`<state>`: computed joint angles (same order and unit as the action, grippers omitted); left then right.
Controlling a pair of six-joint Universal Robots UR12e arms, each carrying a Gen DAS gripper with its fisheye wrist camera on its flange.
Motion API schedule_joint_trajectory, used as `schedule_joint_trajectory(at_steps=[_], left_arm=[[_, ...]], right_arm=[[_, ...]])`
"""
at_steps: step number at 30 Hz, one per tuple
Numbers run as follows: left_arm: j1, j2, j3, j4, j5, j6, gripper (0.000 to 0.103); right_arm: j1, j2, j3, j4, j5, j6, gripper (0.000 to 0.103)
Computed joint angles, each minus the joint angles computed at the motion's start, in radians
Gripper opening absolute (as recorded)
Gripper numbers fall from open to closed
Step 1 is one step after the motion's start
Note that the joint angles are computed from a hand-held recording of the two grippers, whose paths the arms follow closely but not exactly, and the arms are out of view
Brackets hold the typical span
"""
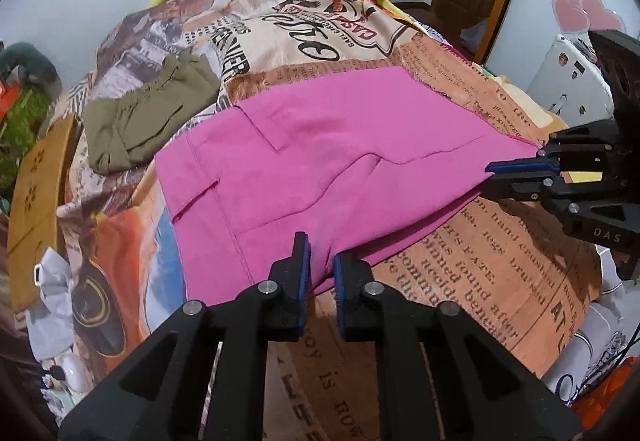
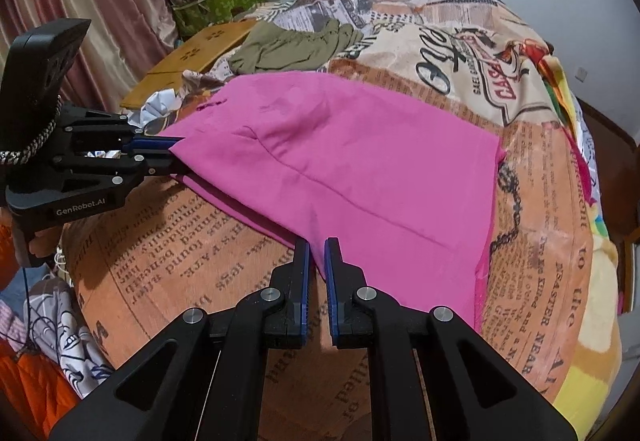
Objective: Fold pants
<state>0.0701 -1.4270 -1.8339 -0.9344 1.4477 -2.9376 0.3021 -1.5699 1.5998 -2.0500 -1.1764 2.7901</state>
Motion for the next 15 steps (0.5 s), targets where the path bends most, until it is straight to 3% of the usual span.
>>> schedule_joint_trajectory(at_steps=[6,8,11,15], left_arm=[[0.006,0.018,-0.010,0.006,0.008,-0.010,0.043],[0.011,0.030,-0.015,0.014,0.008,-0.021,0.052],[0.019,0.042,-0.019,0.030,0.012,-0.036,0.056],[0.050,0.056,-0.018,0.032,-0.013,-0.075,0.064]], right_arm=[[-0.001,-0.013,0.006,-0.013,-0.017,0.027,0.010],[-0.003,-0.021,0.011,-0.022,-0.024,0.032,0.020],[-0.009,-0.033,0.019,-0.049,-0.028,0.042,0.032],[-0.023,-0.044,0.025,-0.080,-0.023,0.075,0.038]])
